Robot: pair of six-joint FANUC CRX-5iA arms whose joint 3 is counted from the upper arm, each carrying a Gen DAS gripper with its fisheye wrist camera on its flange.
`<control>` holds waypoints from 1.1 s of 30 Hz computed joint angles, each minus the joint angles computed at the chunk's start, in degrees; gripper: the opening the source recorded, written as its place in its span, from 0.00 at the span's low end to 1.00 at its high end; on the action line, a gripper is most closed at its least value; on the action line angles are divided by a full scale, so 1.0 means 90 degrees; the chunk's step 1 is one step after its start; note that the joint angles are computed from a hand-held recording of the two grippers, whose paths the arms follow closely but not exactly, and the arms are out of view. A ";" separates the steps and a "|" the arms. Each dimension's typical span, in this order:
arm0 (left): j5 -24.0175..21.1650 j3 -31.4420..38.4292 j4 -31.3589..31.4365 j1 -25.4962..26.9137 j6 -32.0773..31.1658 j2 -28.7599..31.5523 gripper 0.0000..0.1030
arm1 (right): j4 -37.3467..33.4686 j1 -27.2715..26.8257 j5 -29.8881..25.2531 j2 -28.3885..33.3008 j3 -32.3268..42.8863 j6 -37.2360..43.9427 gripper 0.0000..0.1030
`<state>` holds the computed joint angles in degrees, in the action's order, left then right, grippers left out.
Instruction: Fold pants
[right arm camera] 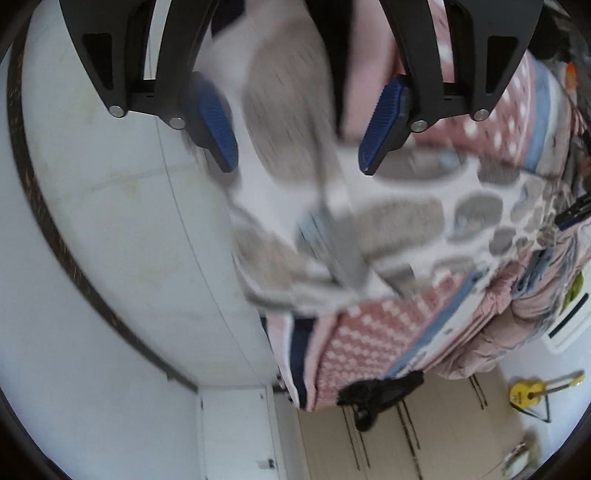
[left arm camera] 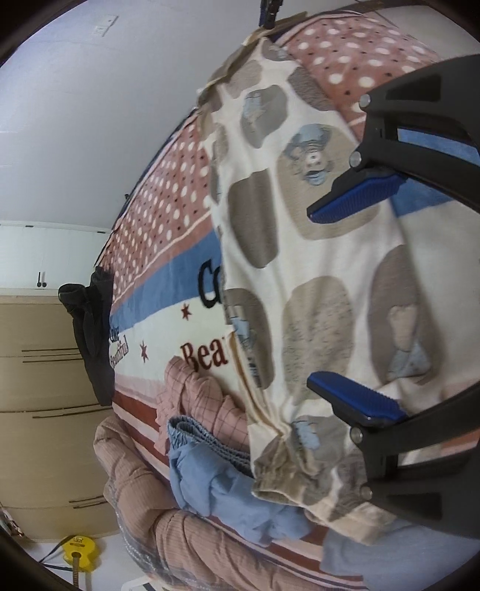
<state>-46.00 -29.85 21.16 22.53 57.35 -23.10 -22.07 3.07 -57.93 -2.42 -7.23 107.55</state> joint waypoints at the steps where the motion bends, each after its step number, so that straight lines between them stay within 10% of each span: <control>1: -0.0031 -0.0014 -0.0092 -0.0025 0.0050 -0.0042 0.77 | -0.0203 -0.0139 -0.0137 -0.0004 -0.0046 0.0213 0.65; 7: -0.0131 -0.0053 -0.0357 -0.0108 0.0194 -0.0127 0.77 | -0.0566 -0.0310 -0.0007 -0.0237 -0.0558 0.0473 0.58; 11: -0.0047 -0.0037 -0.0452 -0.0191 0.0266 -0.0126 0.77 | 0.0238 0.0009 0.0699 -0.0454 -0.0818 -0.0396 0.03; 23: 0.0527 0.0167 -0.0764 -0.0083 0.0864 0.0368 0.77 | 0.1994 0.0159 0.1507 0.0789 0.0568 -0.1429 0.01; 28: 0.0626 0.0094 -0.0626 0.0080 0.0806 0.0452 0.77 | 0.0825 -0.0218 0.0147 0.1757 0.2133 -0.0569 0.05; 31: 0.0645 0.0021 -0.0506 0.0126 0.0667 0.0452 0.77 | -0.0130 -0.0277 -0.0261 0.1543 0.2014 0.0474 0.58; 33: 0.0648 -0.0022 -0.0379 0.0128 0.0574 0.0452 0.77 | -0.0443 -0.0188 -0.0417 0.1299 0.1674 0.1128 0.64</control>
